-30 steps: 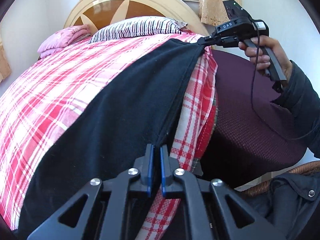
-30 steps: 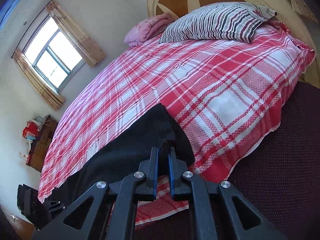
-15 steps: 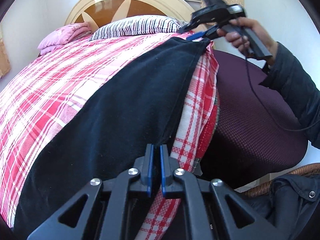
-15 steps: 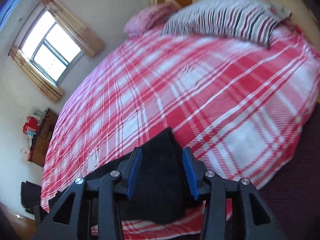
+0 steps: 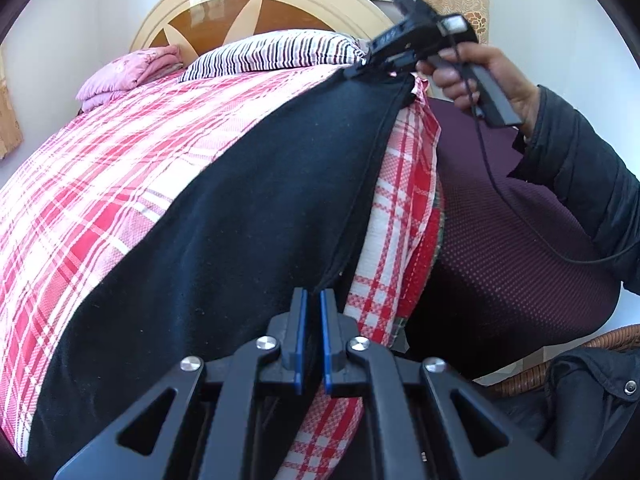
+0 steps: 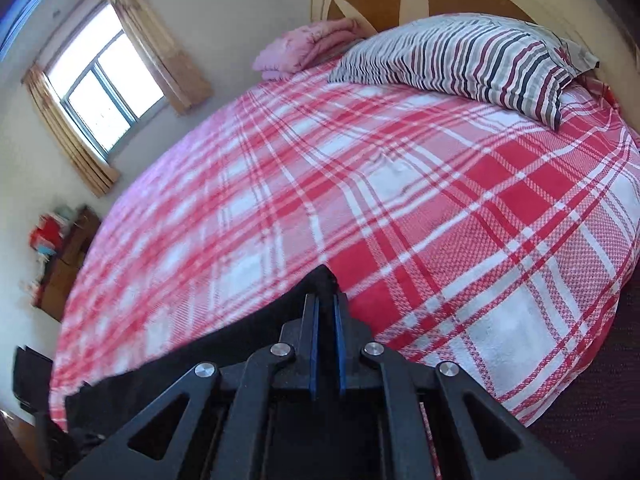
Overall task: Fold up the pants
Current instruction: 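Fold the pants over with the right gripper toward the left gripper, then release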
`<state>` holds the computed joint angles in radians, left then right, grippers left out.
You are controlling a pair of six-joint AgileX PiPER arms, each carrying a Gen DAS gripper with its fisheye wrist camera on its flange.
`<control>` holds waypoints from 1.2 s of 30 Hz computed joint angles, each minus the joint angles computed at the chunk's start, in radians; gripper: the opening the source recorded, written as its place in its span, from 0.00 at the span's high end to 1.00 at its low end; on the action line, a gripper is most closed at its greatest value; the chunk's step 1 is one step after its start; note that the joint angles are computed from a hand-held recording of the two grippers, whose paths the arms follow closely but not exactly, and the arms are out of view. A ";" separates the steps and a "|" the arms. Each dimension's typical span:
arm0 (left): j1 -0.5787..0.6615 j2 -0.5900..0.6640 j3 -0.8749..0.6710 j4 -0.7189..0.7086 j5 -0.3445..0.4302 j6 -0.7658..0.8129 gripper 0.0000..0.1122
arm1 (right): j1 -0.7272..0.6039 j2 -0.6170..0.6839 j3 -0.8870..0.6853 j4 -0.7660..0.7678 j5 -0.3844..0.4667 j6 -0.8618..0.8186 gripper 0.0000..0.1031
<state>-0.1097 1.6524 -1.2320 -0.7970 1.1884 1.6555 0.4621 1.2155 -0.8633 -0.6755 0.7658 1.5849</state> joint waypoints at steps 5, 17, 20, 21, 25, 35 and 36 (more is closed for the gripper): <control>0.058 -0.067 0.041 -0.062 -0.024 0.092 0.69 | 0.208 -0.049 -0.025 -0.160 0.286 0.217 0.49; 0.085 0.004 0.012 0.018 -0.003 0.037 0.50 | 0.416 0.125 -0.113 -0.053 0.227 0.090 0.49; 0.050 -0.038 0.108 0.033 -0.113 0.105 0.50 | 0.419 0.091 -0.093 -0.059 0.224 0.130 0.49; 0.054 -0.050 0.119 0.023 -0.116 0.123 0.50 | 0.425 0.089 -0.097 -0.062 0.233 0.137 0.49; 0.116 -0.047 0.071 -0.017 -0.049 0.114 0.50 | 0.480 0.160 -0.199 -0.094 0.304 0.121 0.49; 0.448 0.146 -0.246 -0.085 0.023 -0.003 0.43 | 0.392 0.480 -0.563 0.061 0.125 -0.191 0.49; 0.466 0.173 -0.278 -0.075 0.022 -0.023 0.43 | 0.380 0.526 -0.625 0.095 0.111 -0.237 0.49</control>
